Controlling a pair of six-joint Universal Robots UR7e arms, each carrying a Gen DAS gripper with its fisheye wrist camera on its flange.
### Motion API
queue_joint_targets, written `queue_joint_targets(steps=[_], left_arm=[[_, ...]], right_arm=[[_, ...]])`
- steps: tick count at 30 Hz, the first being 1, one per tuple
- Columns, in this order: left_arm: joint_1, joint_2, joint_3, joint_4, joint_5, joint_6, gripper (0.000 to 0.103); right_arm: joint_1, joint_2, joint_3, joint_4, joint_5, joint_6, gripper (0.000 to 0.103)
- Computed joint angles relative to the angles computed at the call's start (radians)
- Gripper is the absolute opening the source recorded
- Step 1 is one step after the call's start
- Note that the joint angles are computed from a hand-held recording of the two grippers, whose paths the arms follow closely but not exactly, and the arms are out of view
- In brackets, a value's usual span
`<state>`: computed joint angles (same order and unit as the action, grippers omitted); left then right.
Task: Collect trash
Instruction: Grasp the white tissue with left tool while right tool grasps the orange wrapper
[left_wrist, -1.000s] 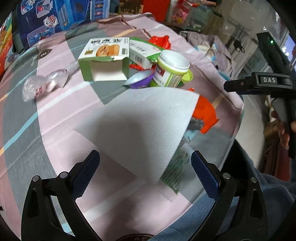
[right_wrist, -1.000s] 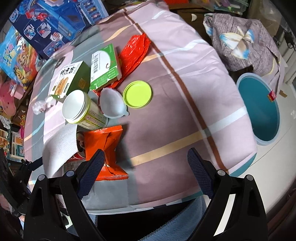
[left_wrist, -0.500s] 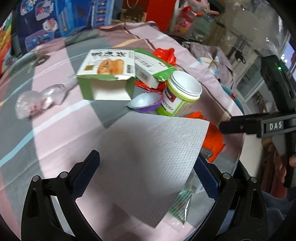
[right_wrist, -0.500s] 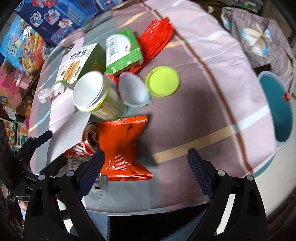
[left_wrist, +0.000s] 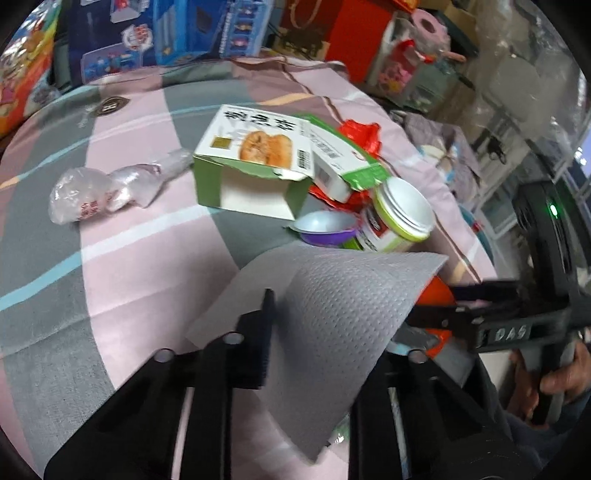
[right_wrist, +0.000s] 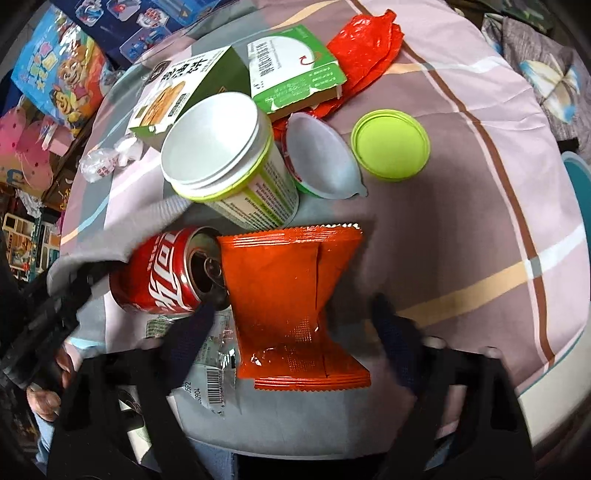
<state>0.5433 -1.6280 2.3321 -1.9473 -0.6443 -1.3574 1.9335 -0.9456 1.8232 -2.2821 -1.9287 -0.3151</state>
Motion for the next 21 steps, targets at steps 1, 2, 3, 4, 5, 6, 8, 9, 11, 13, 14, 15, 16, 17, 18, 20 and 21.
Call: queue_joint_targets(steps=[1, 2, 3, 4, 5, 6, 8, 9, 11, 13, 14, 15, 16, 17, 18, 20, 21], left_arm=[[0.001, 0.001, -0.007, 0.026, 0.005, -0.028, 0.006], [-0.002, -0.002, -0.016, 0.065, 0.017, -0.074, 0.006], [-0.008, -0.008, -0.02, 0.093, 0.027, -0.106, 0.006], [-0.017, -0.015, -0.026, 0.128, 0.038, -0.141, 0.005], [-0.031, -0.022, -0.036, 0.18, 0.05, -0.187, 0.005], [-0.043, -0.027, -0.044, 0.216, 0.058, -0.215, 0.005], [-0.07, -0.036, -0.062, 0.282, 0.072, -0.259, 0.005], [-0.08, -0.04, -0.069, 0.301, 0.076, -0.271, 0.005], [-0.102, -0.043, -0.083, 0.329, 0.08, -0.289, 0.005], [-0.115, -0.038, -0.097, 0.349, 0.086, -0.298, 0.005], [-0.121, -0.034, -0.104, 0.359, 0.09, -0.302, 0.005], [-0.126, -0.03, -0.11, 0.361, 0.093, -0.303, 0.005], [-0.131, -0.026, -0.115, 0.364, 0.096, -0.304, 0.005], [-0.139, -0.017, -0.122, 0.365, 0.1, -0.305, 0.005], [-0.142, -0.012, -0.127, 0.359, 0.103, -0.298, 0.005], [-0.145, 0.003, -0.137, 0.34, 0.111, -0.272, 0.005], [-0.147, 0.011, -0.144, 0.333, 0.115, -0.263, 0.005]], right_arm=[[-0.005, -0.001, -0.001, 0.006, 0.007, 0.002, 0.034], [-0.011, -0.008, 0.0, 0.003, 0.016, 0.003, 0.034], [-0.013, -0.014, 0.004, -0.01, 0.018, -0.002, 0.034], [-0.015, -0.019, 0.006, -0.019, 0.018, -0.005, 0.034], [-0.019, -0.027, 0.006, -0.026, 0.024, -0.006, 0.034], [-0.022, -0.032, 0.005, -0.03, 0.027, -0.007, 0.034], [-0.025, -0.044, 0.006, -0.044, 0.031, -0.009, 0.034], [-0.028, -0.05, 0.006, -0.046, 0.037, -0.007, 0.034], [-0.033, -0.061, 0.004, -0.049, 0.047, -0.004, 0.034], [-0.039, -0.07, 0.002, -0.054, 0.054, -0.002, 0.034], [-0.04, -0.072, 0.001, -0.057, 0.057, 0.0, 0.034], [-0.043, -0.079, 0.003, -0.06, 0.061, -0.001, 0.034], [-0.045, -0.083, 0.002, -0.061, 0.065, -0.001, 0.034], [-0.048, -0.089, 0.002, -0.06, 0.07, -0.004, 0.034], [-0.053, -0.098, 0.002, -0.059, 0.075, -0.009, 0.034], [-0.056, -0.108, 0.004, -0.066, 0.085, -0.014, 0.034], [-0.058, -0.112, 0.006, -0.07, 0.091, -0.016, 0.033]])
